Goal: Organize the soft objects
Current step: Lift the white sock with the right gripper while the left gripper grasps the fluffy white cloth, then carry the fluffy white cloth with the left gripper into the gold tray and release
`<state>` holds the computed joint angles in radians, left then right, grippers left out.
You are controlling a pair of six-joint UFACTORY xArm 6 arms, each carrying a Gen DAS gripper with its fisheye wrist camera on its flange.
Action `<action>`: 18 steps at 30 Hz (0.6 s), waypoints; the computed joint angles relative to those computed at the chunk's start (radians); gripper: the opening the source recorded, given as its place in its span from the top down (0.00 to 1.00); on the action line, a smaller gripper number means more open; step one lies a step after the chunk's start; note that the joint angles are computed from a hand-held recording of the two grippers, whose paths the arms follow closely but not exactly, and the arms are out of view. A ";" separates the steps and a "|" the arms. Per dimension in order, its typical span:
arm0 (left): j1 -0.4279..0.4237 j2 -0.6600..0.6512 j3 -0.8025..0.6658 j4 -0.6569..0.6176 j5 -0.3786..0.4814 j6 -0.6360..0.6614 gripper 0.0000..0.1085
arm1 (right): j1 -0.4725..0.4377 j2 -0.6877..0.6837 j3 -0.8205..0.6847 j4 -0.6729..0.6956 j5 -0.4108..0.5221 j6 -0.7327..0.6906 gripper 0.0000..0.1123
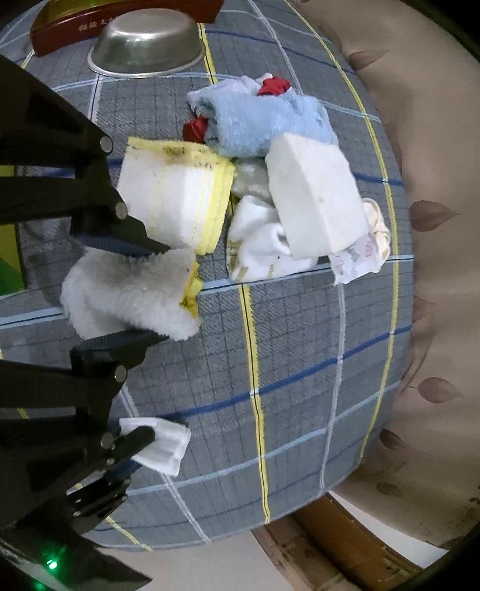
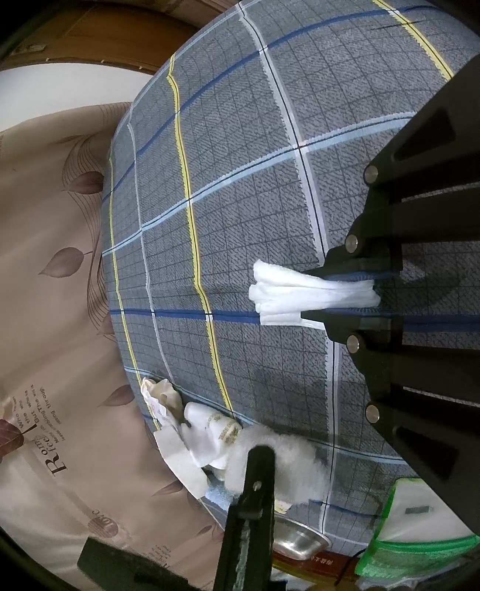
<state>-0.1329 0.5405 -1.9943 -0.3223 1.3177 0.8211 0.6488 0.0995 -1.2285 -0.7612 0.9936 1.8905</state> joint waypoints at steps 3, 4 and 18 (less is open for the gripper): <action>0.023 -0.011 -0.016 -0.027 0.038 0.028 0.66 | 0.000 0.002 -0.002 0.002 0.003 -0.003 0.88; 0.028 -0.014 -0.021 -0.032 0.045 0.035 0.66 | 0.001 0.003 -0.004 0.003 0.005 -0.005 0.88; 0.180 -0.006 -0.146 -0.123 0.147 0.157 0.66 | 0.008 0.030 -0.043 0.023 0.053 -0.046 0.88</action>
<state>0.0474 0.5345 -2.1402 -0.4453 1.4643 0.9778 0.6564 0.1293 -1.2718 -0.7384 1.0470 1.8444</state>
